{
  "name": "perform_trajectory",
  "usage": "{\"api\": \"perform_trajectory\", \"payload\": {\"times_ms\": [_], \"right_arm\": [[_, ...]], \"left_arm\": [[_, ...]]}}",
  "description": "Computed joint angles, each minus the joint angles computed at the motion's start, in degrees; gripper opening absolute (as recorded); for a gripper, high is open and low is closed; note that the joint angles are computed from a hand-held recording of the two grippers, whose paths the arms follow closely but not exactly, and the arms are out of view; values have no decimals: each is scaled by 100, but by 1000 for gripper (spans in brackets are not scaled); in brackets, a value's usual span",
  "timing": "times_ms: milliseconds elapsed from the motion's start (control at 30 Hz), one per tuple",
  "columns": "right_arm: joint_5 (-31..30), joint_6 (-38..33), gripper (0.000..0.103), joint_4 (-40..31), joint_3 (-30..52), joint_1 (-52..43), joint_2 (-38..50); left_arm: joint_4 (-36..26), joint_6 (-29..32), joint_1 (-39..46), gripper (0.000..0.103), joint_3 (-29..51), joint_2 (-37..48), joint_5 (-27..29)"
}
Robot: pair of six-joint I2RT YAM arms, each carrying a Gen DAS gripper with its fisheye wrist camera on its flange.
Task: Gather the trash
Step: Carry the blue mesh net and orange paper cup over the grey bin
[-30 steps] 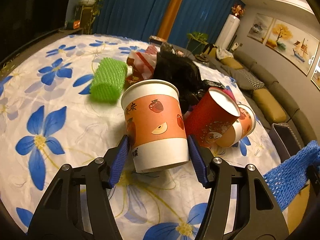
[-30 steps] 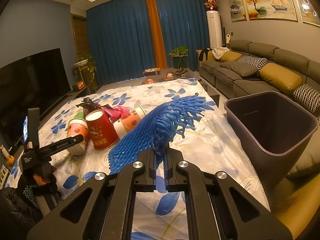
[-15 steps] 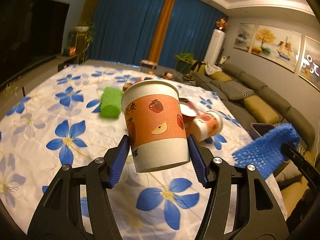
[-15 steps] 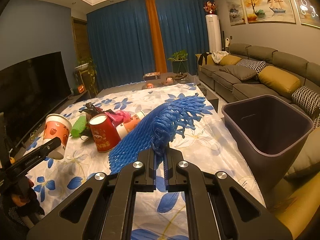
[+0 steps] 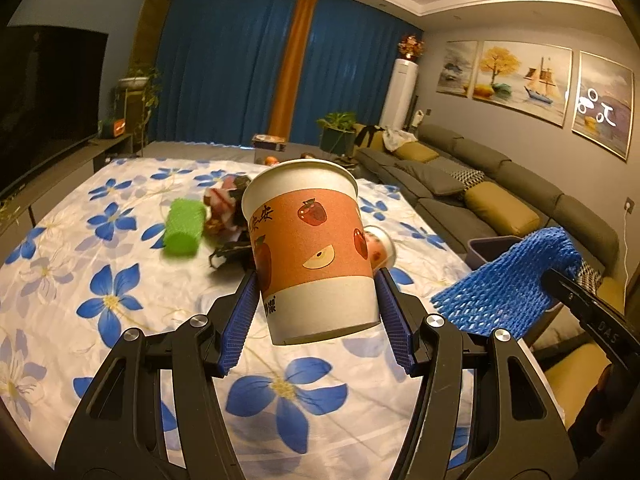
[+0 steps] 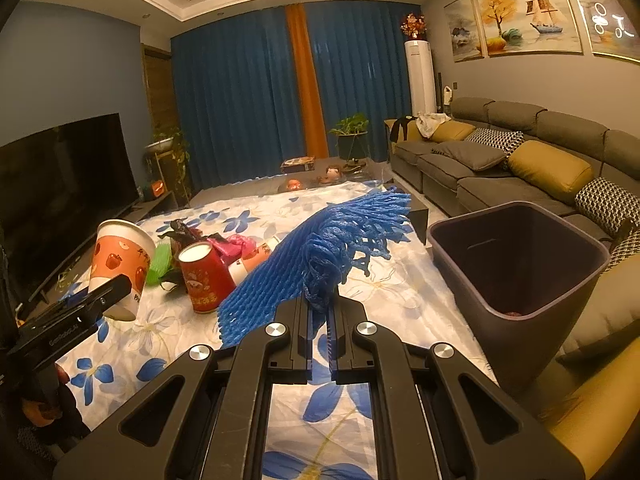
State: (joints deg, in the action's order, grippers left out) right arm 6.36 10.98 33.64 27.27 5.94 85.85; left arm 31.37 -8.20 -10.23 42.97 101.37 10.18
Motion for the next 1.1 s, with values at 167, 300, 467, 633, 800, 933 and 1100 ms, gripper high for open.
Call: {"api": "perform_trajectory", "payload": {"times_ms": [167,300,467,633,800,933,1100], "right_arm": [[-25,-30,7,-13,-105,-161,-174],[-60,-62,7,-5,-136,-351,-247],[-172,-76,7,50,-194,-762,-329],[-346,-148,7,93,-178,-1436,-366],[-330,-261,7,148,-97,-2133,-414],[-233,-414,7,289,42,-2659,-221],[-76,-549,7,490,229,-2959,196]], "left_arm": [[-11,47,-266,58,59,-42,-79],[-53,110,-551,58,162,-51,-152],[-156,209,-1049,58,463,16,-251],[-408,224,-1482,58,1056,325,-212],[-700,204,-1915,58,1857,783,-160],[-803,277,-2286,58,2478,1178,-184],[-1057,331,-2674,58,3422,1851,-120]]}}
